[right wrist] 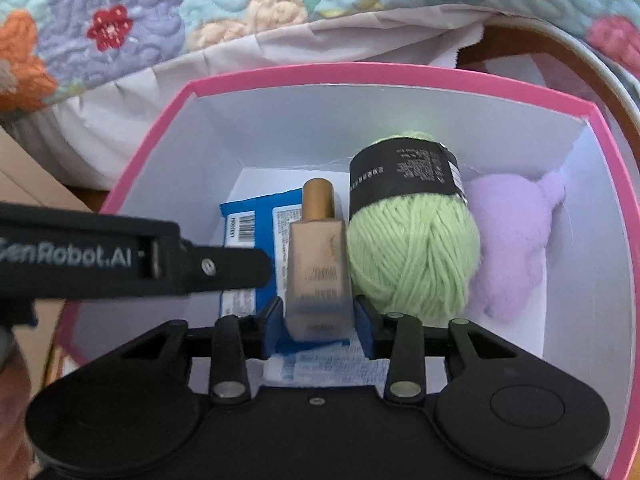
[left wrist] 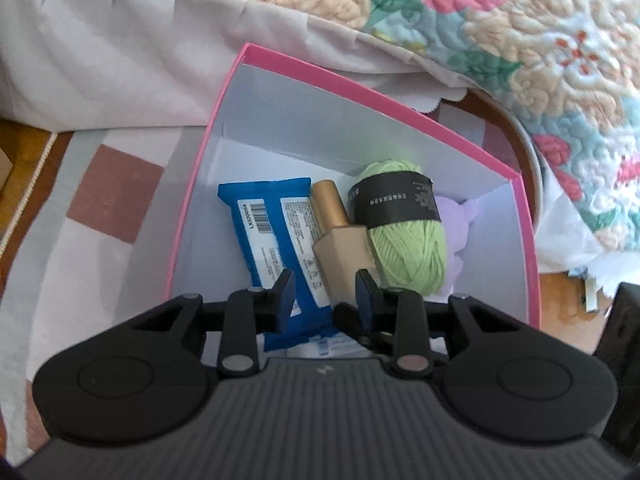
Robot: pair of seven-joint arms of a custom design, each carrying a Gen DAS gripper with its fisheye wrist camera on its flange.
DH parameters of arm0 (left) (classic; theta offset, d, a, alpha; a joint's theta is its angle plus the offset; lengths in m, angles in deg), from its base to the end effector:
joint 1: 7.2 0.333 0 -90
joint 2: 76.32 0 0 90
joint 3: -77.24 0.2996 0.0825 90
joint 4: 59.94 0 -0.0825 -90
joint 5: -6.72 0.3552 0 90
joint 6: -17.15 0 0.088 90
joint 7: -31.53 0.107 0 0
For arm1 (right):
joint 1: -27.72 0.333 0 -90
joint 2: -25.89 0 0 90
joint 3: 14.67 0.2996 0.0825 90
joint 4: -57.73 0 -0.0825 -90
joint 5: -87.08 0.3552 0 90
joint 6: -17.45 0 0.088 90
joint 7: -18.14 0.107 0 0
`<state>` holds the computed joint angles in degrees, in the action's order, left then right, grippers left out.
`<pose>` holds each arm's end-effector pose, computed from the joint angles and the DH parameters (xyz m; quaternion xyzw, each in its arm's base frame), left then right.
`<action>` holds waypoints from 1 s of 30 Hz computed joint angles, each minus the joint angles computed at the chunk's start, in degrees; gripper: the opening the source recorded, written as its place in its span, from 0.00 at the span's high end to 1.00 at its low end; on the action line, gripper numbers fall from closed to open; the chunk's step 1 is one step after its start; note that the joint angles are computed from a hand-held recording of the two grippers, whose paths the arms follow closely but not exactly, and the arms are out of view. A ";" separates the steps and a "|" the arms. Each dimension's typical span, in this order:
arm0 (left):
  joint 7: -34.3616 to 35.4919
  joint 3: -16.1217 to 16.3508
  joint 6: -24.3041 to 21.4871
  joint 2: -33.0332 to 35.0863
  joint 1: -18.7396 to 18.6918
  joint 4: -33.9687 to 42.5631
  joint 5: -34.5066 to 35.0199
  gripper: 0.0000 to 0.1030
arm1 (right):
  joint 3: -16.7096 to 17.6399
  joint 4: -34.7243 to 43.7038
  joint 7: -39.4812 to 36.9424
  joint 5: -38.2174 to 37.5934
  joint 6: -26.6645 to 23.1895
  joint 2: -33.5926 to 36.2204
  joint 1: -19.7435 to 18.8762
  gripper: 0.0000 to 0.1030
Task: Organize objects
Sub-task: 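Lower the bottle into the box and open the left tool, then raise the left tool away from the pink box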
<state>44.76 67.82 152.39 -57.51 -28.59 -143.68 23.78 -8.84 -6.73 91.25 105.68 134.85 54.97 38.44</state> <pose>0.5865 -0.3251 0.5536 -0.8599 0.4124 -0.2945 0.0619 0.6725 0.1971 0.5579 -0.8205 0.5029 -0.0198 0.2710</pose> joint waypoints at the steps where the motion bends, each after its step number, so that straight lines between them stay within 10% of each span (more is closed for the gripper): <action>1: 0.38 -0.11 -0.57 -0.24 -0.14 -0.04 0.13 0.70 | 0.30 -1.74 -0.31 1.29 0.63 -1.25 -0.67 0.55; 13: 5.23 -1.70 -12.69 -1.54 -2.42 5.92 0.69 0.64 | -0.23 -11.52 -6.12 9.10 1.76 -11.18 -3.47 0.49; 30: 16.19 -1.61 -42.56 5.22 -12.26 36.51 4.38 0.53 | -2.93 -12.91 -12.90 6.55 -4.15 -22.44 -2.83 0.37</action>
